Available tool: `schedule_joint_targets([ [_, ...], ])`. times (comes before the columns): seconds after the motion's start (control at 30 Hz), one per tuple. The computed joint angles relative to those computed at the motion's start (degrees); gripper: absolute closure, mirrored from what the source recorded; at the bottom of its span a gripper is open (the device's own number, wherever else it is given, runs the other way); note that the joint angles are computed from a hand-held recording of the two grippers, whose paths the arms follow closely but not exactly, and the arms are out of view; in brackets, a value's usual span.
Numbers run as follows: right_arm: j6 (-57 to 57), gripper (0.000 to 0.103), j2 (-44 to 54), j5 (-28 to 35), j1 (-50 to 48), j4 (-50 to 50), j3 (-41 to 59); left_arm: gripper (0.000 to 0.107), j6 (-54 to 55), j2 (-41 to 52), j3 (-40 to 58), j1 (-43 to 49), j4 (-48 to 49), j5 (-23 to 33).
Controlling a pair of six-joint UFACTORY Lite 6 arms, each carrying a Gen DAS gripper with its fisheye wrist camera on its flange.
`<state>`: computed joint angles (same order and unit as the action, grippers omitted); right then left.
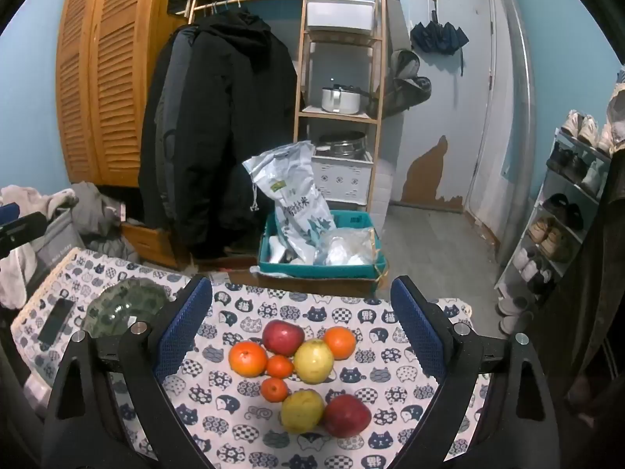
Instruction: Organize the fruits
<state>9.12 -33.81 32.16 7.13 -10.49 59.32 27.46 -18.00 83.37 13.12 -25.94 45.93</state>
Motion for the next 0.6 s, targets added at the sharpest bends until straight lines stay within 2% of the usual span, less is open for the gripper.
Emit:
schedule_joint_targets([
  [0.6,-0.8,0.012,-0.1,-0.3,-0.5,0.8,-0.3,0.005,1.5,-0.5,-1.2,0.8,-0.3,-1.0],
])
